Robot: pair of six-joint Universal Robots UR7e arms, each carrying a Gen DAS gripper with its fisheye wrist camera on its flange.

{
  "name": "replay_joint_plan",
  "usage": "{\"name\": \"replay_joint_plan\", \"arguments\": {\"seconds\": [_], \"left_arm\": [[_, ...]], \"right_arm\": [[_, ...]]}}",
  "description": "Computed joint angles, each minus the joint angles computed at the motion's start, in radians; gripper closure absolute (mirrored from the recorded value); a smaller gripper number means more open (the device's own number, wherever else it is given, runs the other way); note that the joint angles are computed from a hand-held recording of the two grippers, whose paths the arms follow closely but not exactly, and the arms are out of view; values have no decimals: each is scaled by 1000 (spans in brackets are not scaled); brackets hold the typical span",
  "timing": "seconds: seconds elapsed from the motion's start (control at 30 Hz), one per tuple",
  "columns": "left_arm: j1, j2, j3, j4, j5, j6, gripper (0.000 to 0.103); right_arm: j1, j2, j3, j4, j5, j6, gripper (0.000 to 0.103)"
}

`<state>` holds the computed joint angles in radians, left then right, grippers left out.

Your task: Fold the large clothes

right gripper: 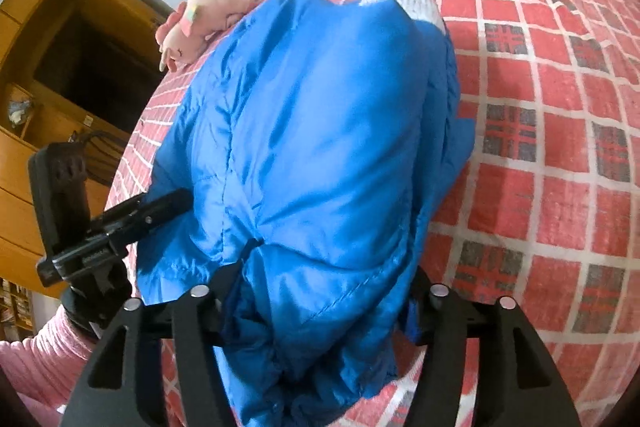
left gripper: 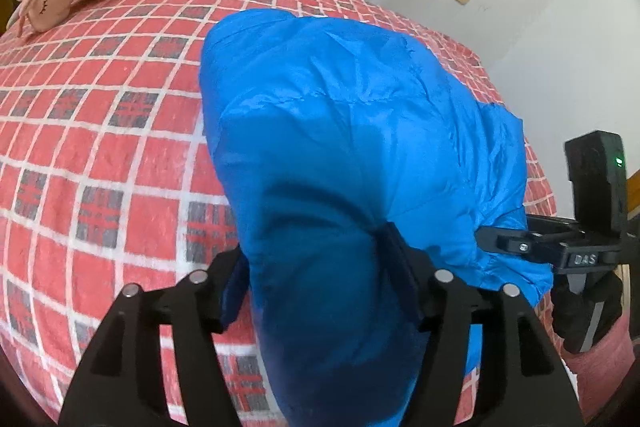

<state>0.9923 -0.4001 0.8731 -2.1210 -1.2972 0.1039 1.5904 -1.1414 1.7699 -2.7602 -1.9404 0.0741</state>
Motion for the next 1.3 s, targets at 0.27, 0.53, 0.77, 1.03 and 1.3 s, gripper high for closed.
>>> {"name": "replay_joint_plan", "arguments": {"seconds": [0.27, 0.53, 0.77, 1.03, 1.3], "left_arm": [[-28, -123, 185, -102, 66, -34, 36], [-30, -174, 301, -138, 98, -59, 32], [-49, -182, 309, -116, 151, -62, 31], [-89, -210, 311, 12, 245, -151, 28], [-131, -266, 387, 32, 305, -170, 21]], "right_arm": [[65, -101, 108, -11, -44, -8, 33], [16, -119, 161, -22, -38, 66, 37], [58, -111, 161, -16, -131, 117, 37], [178, -81, 140, 53, -336, 182, 17], [230, -76, 147, 120, -410, 270, 11]]}}
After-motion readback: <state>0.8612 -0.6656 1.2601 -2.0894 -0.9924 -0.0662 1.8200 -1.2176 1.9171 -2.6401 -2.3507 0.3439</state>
